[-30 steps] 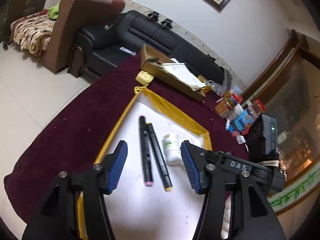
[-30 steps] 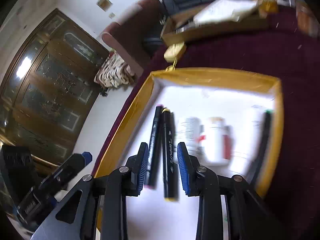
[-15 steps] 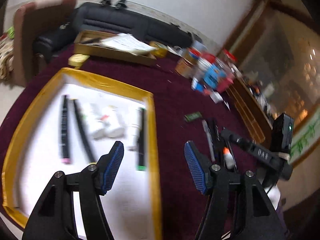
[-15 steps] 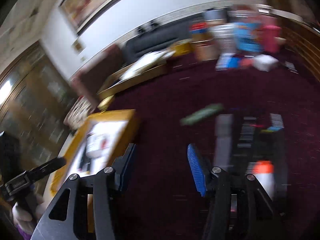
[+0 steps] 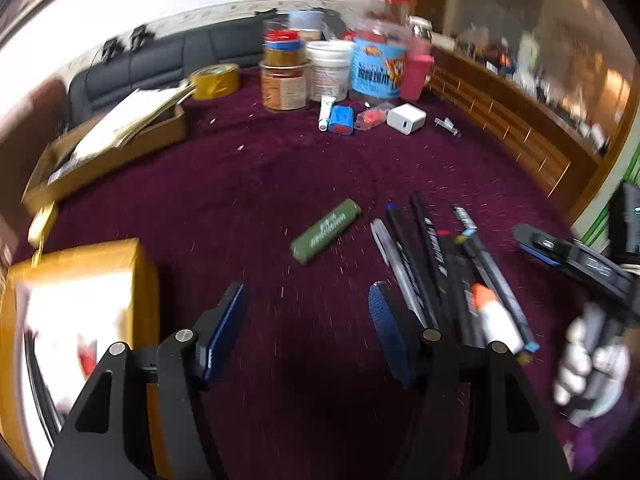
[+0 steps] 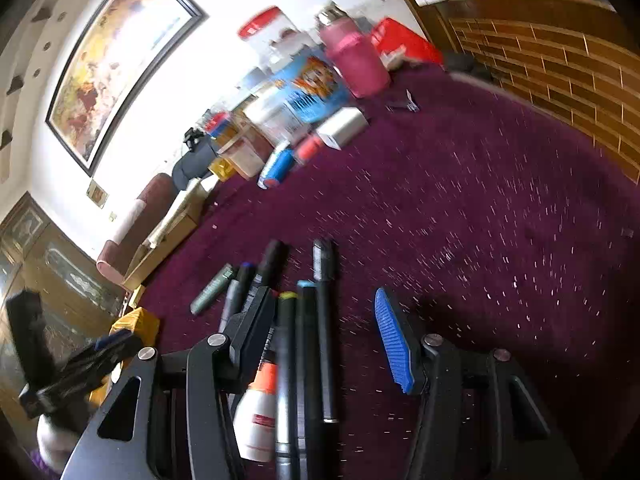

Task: Organize rigid objects
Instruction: 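Grasp the green cylinder with left while right returns to the marker pile, then grasp a teal-ended black marker with right while left lifts the green cylinder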

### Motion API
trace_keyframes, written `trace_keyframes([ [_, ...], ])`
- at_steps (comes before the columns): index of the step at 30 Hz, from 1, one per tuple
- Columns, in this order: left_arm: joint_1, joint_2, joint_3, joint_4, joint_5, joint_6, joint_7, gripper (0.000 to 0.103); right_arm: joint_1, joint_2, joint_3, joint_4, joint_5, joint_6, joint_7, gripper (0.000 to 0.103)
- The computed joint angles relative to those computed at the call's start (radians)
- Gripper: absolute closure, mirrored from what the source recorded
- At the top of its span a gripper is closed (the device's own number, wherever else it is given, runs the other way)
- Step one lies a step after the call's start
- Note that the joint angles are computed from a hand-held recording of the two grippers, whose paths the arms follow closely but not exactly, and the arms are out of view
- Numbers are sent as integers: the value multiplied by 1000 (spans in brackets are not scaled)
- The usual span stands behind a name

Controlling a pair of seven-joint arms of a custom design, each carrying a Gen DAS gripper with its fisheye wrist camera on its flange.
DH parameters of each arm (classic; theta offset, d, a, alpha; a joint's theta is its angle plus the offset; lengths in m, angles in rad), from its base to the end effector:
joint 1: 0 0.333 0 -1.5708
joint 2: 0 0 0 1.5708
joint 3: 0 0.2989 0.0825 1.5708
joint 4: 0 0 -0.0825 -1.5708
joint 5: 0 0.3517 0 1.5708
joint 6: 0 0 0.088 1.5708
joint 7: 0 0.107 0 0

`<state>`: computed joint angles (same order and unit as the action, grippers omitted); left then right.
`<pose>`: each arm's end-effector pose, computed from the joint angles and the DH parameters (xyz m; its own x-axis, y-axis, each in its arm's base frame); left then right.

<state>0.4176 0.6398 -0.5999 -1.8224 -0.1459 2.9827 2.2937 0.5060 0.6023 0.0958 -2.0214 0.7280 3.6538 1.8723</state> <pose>0.6612 -0.0536 0.3089 -0.5322 -0.8466 0.0014 -0.6466 0.4054 -0.6462 0.5390 0.2580 0.2687 -0.2572 -0.7829 -0.5665 -0.5588 0.5988 -0.5738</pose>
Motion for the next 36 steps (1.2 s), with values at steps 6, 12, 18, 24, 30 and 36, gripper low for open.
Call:
trace_keyframes([
  [6,-227,136,180,222,144,-31,-52,41,-113,17,86,-26,-193,33,121,56],
  [12,-318,228,243,355,239,-74,-56,75,-179,35,123,-33,-302,34,212,56],
  [18,-266,169,208,265,223,-77,-91,84,-177,32,112,-44,-333,25,255,56],
  [24,-145,44,133,65,127,-97,-50,86,-154,28,92,-43,-322,17,252,56],
  [30,-173,21,154,-36,110,69,-94,81,-139,27,79,-35,-305,4,235,56],
  [36,-51,45,31,-43,141,46,-109,85,-127,27,70,-30,-287,-1,219,56],
])
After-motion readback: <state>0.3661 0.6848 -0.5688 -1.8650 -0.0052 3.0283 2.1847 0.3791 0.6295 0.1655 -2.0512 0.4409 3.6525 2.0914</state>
